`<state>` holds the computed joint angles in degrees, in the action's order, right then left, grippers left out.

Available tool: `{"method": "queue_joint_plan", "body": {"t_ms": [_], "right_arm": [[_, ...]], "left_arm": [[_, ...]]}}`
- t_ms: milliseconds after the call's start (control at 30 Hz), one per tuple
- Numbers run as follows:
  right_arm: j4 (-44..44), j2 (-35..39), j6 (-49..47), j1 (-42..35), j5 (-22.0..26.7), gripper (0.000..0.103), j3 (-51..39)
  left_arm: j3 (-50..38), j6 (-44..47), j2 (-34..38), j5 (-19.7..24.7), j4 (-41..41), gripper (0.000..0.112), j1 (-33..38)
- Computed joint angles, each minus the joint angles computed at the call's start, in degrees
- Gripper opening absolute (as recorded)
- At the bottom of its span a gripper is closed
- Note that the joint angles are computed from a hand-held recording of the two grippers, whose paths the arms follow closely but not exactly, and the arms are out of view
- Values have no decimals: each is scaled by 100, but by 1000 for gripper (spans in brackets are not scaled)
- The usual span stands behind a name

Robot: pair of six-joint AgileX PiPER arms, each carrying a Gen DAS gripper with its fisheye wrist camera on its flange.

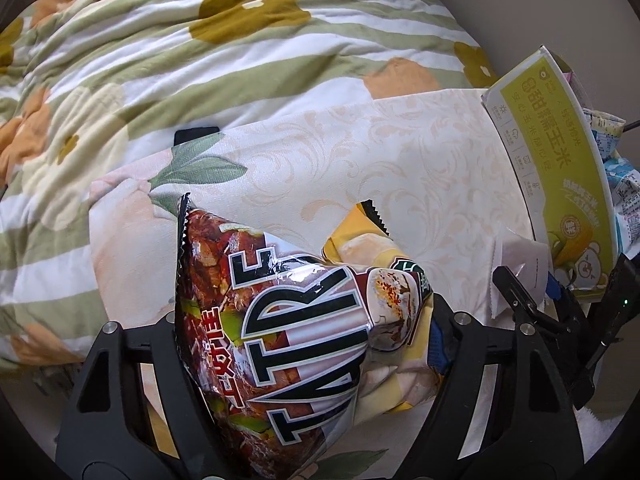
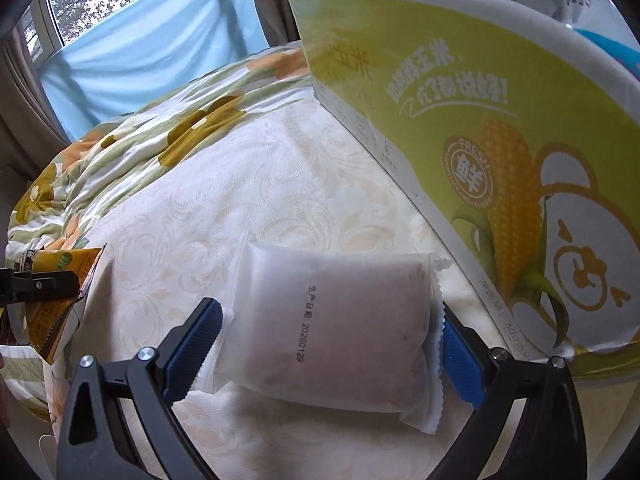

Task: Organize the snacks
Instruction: 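Grasp the yellow-red TATRE chip bag with left while right grasps the white square packet, then carry the chip bag with left while right carries the white packet over the box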

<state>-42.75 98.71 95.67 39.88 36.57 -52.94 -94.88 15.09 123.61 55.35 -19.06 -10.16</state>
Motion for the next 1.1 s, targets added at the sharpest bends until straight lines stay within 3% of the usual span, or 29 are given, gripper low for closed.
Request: {"method": "queue_joint_plan", "body": {"t_ms": [233, 333, 500, 600, 733, 933, 1000, 1100], "right_arm": [[-109, -148, -353, -3, -198, 74, 129], [-151, -368, -294, -48, -498, 71, 353], [-215, -1019, -224, 230, -507, 71, 631], [-19, -1646, -557, 529, -200, 71, 674], [477, -2575, -1337, 909, 622, 71, 569], [1043, -4110, -2484, 921, 1873, 71, 402], [1292, -4587, -3125, 614, 2155, 71, 307], [2211, -5125, -4824, -740, 2124, 71, 150]], "left_arm": [[749, -217, -621, -362, 6, 76, -116], [1179, -373, -1030, -541, 14, 76, -185], [1860, -716, -1853, -789, 38, 76, -327], [2135, -938, -2360, -874, 7, 76, -489], [2055, -1357, -2810, -776, -21, 76, -849], [1013, -2556, -2857, -530, 527, 76, -1793], [395, -3076, -2625, -386, 893, 76, -2206], [-819, -3832, -2017, -43, 1464, 76, -2812]]}}
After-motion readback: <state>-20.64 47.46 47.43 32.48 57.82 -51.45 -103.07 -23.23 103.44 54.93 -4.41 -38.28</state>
